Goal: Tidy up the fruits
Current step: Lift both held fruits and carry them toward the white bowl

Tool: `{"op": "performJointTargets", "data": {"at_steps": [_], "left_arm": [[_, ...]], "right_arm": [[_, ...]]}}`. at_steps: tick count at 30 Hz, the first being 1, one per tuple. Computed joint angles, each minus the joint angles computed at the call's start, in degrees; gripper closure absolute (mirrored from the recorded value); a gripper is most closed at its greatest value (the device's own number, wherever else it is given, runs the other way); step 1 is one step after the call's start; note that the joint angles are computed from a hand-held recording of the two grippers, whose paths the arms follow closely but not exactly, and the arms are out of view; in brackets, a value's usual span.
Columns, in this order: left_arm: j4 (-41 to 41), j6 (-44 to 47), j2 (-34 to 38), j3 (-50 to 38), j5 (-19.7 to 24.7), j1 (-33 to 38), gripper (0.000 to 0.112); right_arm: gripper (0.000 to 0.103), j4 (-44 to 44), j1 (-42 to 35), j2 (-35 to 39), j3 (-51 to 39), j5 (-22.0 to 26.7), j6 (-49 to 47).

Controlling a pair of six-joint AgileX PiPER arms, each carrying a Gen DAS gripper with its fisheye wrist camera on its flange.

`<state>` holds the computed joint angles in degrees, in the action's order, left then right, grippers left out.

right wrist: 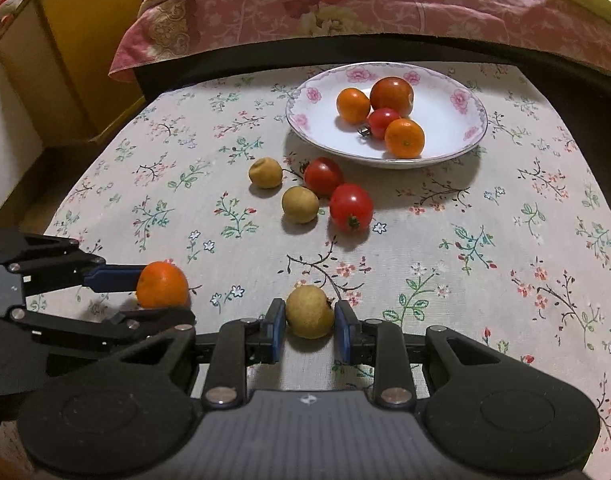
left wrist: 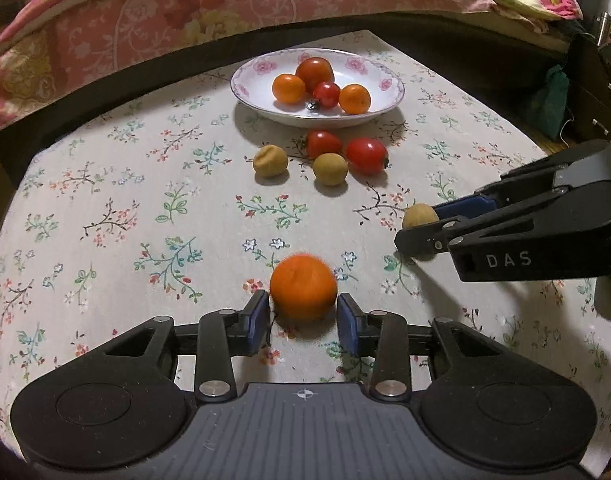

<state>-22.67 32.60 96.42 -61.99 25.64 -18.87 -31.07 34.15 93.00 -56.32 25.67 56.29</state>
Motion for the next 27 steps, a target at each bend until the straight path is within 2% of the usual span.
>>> {"op": "performJointTargets", "data": {"at_steps": [4, 6, 8, 12, 16, 20, 27], "left_arm": [[0.30, 0.97, -0.30, 1.12, -2.09, -0.30, 0.059], [-2.12, 3.25, 0.42, 0.19, -1.45, 0.09, 0.059], [-2.53, 3.83, 1.03, -0.66, -1.23, 0.02, 0.057], [-3.15, 4.63, 1.47, -0.58, -2.05, -0.12, 0.051], [-3.07, 5.09, 1.03, 0.12, -3.13, -0.37, 0.051], [-1.32, 3.14, 1.26, 0.15, -3.96, -0.51, 0.057], [-1.10, 1.98, 1.81, -0.32, -4.04, -0.58, 0.056]], "right_arm": [[0.071, -1.93, 0.59, -0.33, 0.74, -0.53, 1.47], [0.059, -0.37, 0.46, -0.70, 1.18, -1.51, -0.24], [0.056, -1.44, 1.02, -0.84, 1.45, -1.53, 0.54], [0.056, -7.54, 2.59, -0.42, 1.23, 1.12, 6.50], [0.056, -7.13, 1.74, -0.18, 0.82, 0.85, 6.09], [0.056, -7.62, 1.86, 0.24, 0.54, 0.67, 5.65], [0.057, -8.06, 1.64, 0.65, 0.29, 0.34, 5.39]]}}
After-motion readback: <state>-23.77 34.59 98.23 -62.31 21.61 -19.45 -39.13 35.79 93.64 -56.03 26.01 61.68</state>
